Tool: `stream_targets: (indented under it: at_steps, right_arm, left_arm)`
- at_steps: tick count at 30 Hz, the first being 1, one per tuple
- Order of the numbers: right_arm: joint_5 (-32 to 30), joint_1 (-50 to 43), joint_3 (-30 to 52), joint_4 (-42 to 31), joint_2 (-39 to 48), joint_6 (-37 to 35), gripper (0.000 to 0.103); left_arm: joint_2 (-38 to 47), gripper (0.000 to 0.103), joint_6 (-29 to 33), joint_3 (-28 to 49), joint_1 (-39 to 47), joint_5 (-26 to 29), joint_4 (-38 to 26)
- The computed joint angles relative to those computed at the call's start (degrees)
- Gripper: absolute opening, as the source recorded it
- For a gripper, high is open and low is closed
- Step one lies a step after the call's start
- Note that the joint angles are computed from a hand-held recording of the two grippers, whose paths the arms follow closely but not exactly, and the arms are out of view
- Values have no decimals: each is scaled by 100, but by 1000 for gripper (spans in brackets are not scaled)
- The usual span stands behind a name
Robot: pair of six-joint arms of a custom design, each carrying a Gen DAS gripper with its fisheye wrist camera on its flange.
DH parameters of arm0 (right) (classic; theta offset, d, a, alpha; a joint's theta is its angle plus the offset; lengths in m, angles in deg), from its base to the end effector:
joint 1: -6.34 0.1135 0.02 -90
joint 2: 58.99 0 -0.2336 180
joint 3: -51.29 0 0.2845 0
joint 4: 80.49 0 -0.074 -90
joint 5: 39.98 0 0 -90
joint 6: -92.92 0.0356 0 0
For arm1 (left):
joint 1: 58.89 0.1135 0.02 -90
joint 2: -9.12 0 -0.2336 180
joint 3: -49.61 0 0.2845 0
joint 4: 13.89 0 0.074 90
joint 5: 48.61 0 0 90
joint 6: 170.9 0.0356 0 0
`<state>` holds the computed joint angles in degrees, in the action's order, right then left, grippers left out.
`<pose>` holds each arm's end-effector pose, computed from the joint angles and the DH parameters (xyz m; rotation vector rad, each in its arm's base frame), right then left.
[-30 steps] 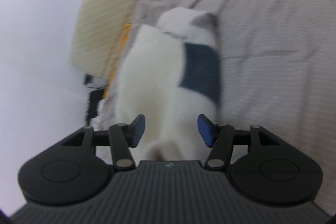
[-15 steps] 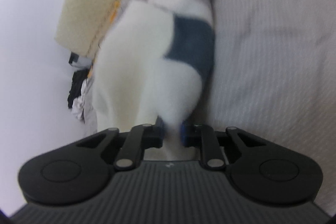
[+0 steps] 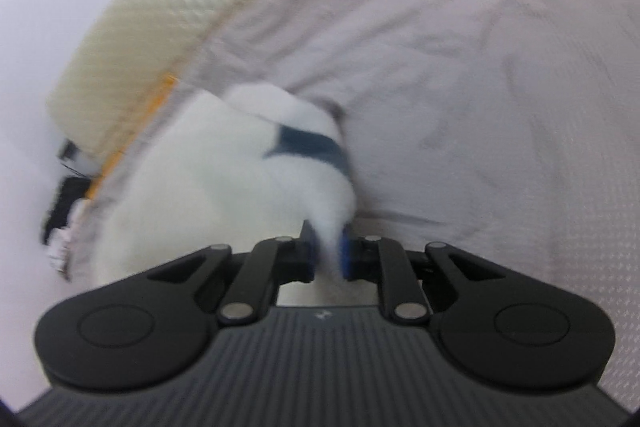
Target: Fold large clothes
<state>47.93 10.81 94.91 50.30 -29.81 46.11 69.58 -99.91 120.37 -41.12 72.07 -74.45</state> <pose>0.1809 0.0154 0.2358 0.7170 2.1045 0.5070 0.2452 0.0595 0.2872 -0.5265 2.3308 -0.6616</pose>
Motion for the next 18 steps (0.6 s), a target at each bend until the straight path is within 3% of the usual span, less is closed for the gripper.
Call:
stream_targets:
  at_steps: [6, 9, 10, 14, 18]
  right_arm:
    - [-426, -191, -97, -207, -121, 301, 19]
    - [-307, -4, -66, -526, -561, 699, 22]
    - [-333, -1, -95, -673, -787, 822, 26]
    - [-504, 215, -316, -960, -1528, 1399, 60]
    - [-872, 670, -421, -982, -1653, 1789, 60]
  left_arm:
    - [-246, 61, 32, -100, 39, 26, -316]
    - [-137, 61, -24, -80, 147, 202, -379]
    - [-4, 61, 2, -17, 217, 302, -397]
    - [171, 61, -48, 26, 230, 461, -480]
    - [174, 61, -157, -21, 137, 510, -328]
